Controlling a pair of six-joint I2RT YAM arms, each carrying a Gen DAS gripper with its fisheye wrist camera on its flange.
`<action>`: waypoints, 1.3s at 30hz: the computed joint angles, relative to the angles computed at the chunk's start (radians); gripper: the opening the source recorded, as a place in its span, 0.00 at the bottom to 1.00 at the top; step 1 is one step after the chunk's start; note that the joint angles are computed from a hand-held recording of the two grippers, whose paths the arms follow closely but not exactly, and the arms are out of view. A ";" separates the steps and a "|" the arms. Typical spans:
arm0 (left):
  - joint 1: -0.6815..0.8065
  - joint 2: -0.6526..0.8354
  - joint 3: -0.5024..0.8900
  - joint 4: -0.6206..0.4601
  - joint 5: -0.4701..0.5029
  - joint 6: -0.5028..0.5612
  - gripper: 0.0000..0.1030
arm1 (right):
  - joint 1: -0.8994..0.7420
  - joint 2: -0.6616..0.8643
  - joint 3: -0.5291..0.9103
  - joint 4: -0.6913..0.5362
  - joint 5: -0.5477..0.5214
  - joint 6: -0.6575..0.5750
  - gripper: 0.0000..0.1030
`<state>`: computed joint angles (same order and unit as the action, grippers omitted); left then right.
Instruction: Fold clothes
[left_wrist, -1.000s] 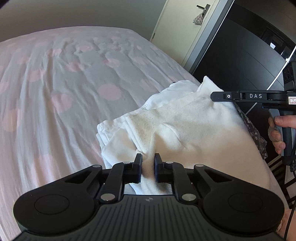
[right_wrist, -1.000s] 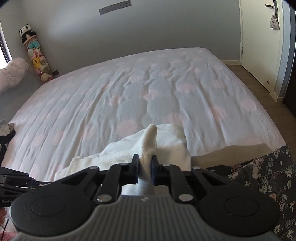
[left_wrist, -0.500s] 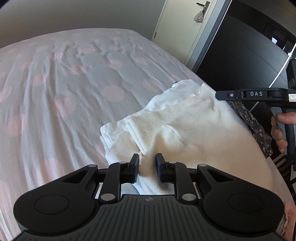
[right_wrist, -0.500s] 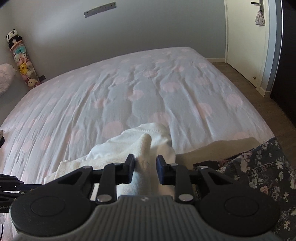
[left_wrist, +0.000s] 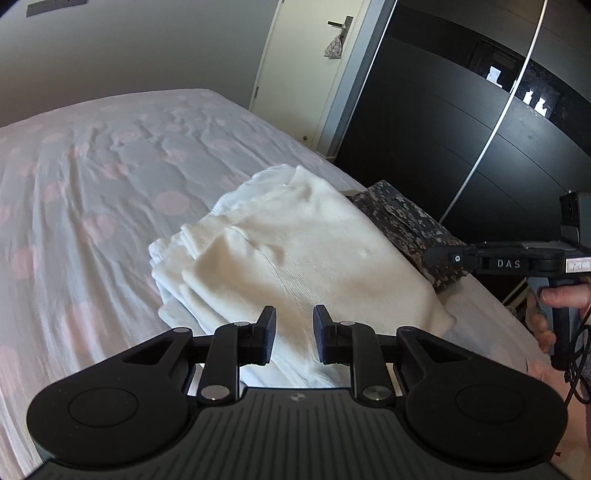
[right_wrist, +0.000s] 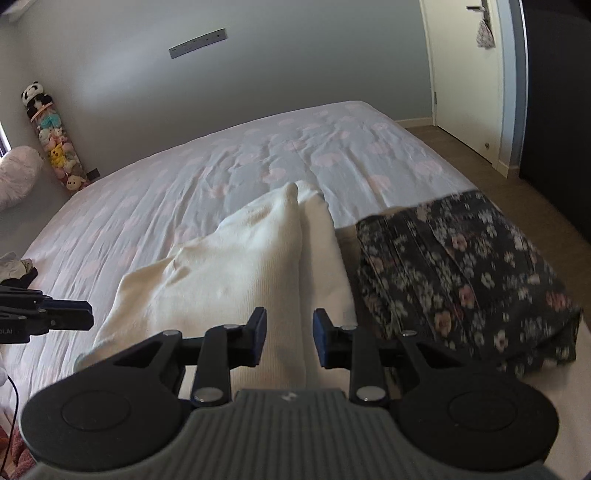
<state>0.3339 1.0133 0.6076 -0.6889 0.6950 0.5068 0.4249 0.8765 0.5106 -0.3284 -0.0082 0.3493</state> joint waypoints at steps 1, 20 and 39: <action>-0.003 -0.006 -0.011 -0.006 0.002 0.000 0.23 | -0.012 -0.045 -0.046 0.005 -0.020 0.035 0.39; -0.033 -0.018 -0.020 -0.018 -0.023 -0.084 0.25 | -0.164 -0.282 -0.328 0.389 -0.337 0.506 0.14; -0.031 0.058 -0.016 0.019 -0.036 -0.041 0.25 | 0.052 -0.433 -0.341 0.075 0.055 0.432 0.27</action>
